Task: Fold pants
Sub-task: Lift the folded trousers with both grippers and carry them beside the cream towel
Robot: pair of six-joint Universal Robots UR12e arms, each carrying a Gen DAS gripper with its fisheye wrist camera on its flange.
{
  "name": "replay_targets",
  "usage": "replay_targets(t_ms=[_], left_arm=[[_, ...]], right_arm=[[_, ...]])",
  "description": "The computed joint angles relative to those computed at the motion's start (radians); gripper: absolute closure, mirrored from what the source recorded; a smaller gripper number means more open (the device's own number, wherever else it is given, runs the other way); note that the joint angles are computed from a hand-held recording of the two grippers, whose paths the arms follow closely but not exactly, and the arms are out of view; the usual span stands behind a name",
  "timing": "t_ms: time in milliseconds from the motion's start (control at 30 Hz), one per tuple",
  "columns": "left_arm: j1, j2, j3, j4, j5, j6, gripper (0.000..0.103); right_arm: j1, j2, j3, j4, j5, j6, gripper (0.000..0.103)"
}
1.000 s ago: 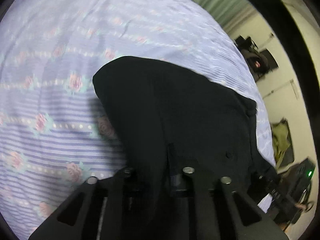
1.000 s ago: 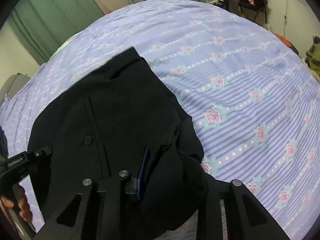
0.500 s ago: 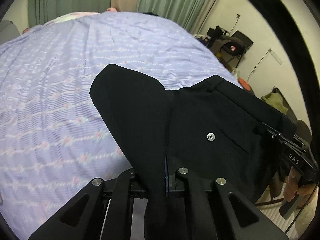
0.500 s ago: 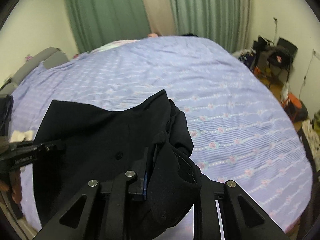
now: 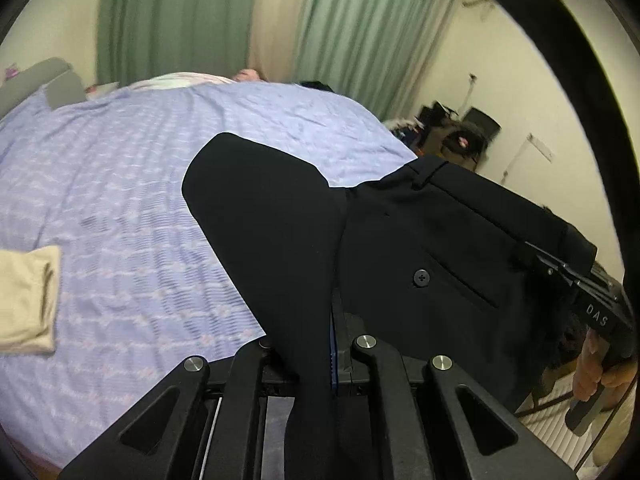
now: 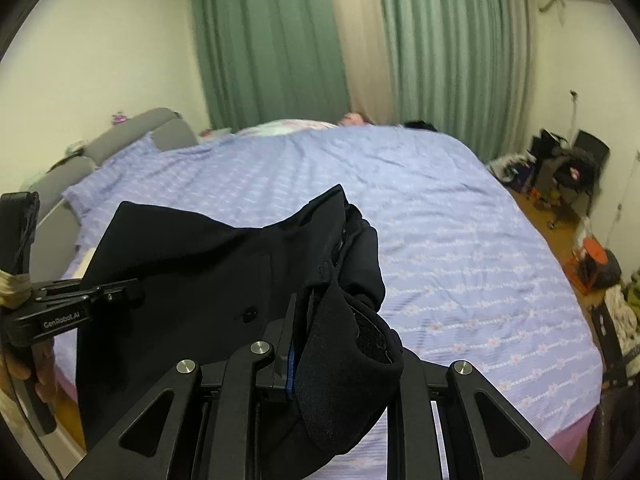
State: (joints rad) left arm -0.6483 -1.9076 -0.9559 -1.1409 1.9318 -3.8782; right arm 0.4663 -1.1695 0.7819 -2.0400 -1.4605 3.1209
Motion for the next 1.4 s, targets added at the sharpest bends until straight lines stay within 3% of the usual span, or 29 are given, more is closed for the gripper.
replay_targets(t_ms=[167,267,367,467,600,800,1000,1167,1300,1400], left_arm=[[-0.041,0.041,-0.024,-0.073,0.107,-0.118,0.094],[-0.067,0.057,-0.025,-0.144,0.168,-0.235,0.094],[-0.086,0.062,-0.029,-0.191,0.217,-0.290,0.094],[-0.096,0.082,-0.057,-0.208,0.237,-0.372,0.094],[-0.102,0.109,-0.095,-0.202,0.254,-0.420,0.094],[-0.083,0.203,-0.225,-0.125,0.255,-0.410,0.094],[-0.016,0.362,-0.406,-0.006,0.167,-0.282,0.094],[0.042,0.439,-0.474,0.009,0.104,-0.182,0.094],[0.090,0.493,-0.530,0.034,0.046,-0.153,0.094],[0.113,0.525,-0.571,0.073,0.023,-0.176,0.094]], right_arm=[[0.002,-0.008,-0.007,0.014,0.112,-0.060,0.083],[0.003,-0.008,-0.012,0.029,0.186,-0.111,0.083],[0.006,-0.014,-0.002,0.025,0.247,-0.156,0.083],[0.015,-0.015,0.001,0.027,0.275,-0.173,0.083],[0.032,-0.006,-0.021,0.049,0.304,-0.186,0.083],[0.087,0.019,-0.058,0.032,0.266,-0.139,0.082],[0.181,0.050,-0.096,0.005,0.135,-0.007,0.083],[0.264,0.088,-0.147,0.018,0.034,0.126,0.082],[0.306,0.134,-0.231,0.082,-0.005,0.145,0.083],[0.327,0.170,-0.301,0.130,-0.017,0.123,0.083]])
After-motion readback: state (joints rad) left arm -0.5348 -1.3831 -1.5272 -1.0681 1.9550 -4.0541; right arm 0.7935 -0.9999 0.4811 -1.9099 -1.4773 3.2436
